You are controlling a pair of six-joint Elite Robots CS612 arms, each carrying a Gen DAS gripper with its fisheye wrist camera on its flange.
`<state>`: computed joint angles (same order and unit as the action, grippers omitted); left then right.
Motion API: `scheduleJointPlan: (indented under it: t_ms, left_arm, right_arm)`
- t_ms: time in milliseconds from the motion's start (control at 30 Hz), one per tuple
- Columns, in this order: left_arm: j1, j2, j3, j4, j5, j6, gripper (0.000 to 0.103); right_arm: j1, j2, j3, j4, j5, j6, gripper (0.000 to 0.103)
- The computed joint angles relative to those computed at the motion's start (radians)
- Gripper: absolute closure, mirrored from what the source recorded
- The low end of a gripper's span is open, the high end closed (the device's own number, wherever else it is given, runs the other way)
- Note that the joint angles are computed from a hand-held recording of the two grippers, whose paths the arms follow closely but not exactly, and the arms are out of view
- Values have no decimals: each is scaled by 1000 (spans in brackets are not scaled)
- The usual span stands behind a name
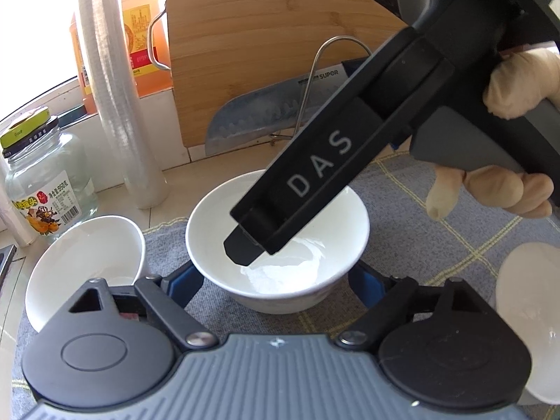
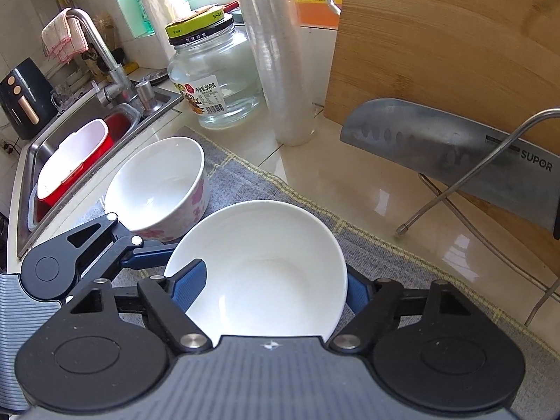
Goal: Organize plates and bowls
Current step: 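Lift the bowl with the right tool and carry it toward the plates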
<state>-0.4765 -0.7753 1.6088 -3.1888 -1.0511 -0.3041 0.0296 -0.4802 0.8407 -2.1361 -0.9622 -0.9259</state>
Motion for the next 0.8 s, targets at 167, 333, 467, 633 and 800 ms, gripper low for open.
scheduleJointPlan:
  t_ms: [167, 333, 467, 633, 800]
  left_arm:
    - [0, -4, 0, 14, -3, -7, 14]
    - [-2, -15, 7, 29, -9, -17, 14]
    - [-3, -30, 14, 41, -19, -14, 14]
    - [-9, -49, 27, 49, -18, 1, 14]
    - [-17, -66, 42, 49, -18, 7, 14]
  right_arm:
    - [0, -3, 5, -2, 1, 0, 18]
    - [0, -14, 20, -4, 1, -13, 18]
    - [-1, -29, 44, -25, -4, -9, 18]
    - [-6, -52, 77, -38, 8, -17, 18]
    - [-12, -78, 117, -61, 21, -17, 18]
